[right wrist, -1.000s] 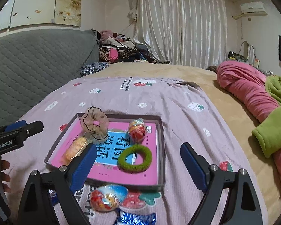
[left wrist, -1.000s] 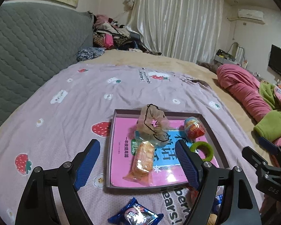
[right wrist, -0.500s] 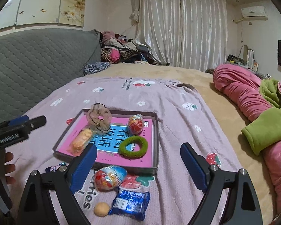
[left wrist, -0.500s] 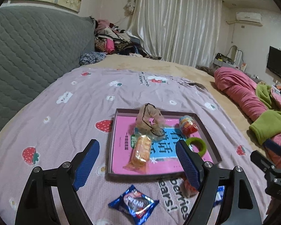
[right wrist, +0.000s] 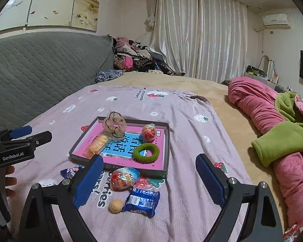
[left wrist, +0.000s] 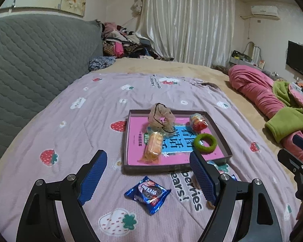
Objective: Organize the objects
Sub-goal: 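Withdraw both open tools up and back from the tray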
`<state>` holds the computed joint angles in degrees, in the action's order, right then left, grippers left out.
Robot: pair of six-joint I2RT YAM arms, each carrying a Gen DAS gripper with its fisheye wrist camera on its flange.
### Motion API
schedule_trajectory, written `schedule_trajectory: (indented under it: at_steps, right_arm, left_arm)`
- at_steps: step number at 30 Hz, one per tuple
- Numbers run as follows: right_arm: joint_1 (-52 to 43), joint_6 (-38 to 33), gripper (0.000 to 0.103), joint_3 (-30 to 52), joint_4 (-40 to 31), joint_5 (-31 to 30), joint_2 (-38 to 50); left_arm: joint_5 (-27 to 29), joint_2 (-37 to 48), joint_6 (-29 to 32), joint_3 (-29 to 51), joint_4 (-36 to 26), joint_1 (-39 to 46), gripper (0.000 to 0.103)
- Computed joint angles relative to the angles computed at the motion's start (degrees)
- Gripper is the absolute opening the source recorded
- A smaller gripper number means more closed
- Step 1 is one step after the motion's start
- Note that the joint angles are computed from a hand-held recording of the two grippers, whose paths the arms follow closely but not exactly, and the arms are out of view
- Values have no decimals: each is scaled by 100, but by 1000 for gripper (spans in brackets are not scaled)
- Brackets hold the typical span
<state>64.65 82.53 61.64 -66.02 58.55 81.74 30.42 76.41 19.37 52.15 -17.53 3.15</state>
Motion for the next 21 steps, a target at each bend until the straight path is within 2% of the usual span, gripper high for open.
schedule_trajectory:
  at_steps: [11,21]
  right_arm:
    - [778,1089,99,691,-1101,-56,667]
    - [1108,1396,100,682,-1088,-313,1012]
  left_arm:
    - [358,-770,662,-200,-873,597,85]
    - [685,-1153,1375,-545,-1217,1103,85]
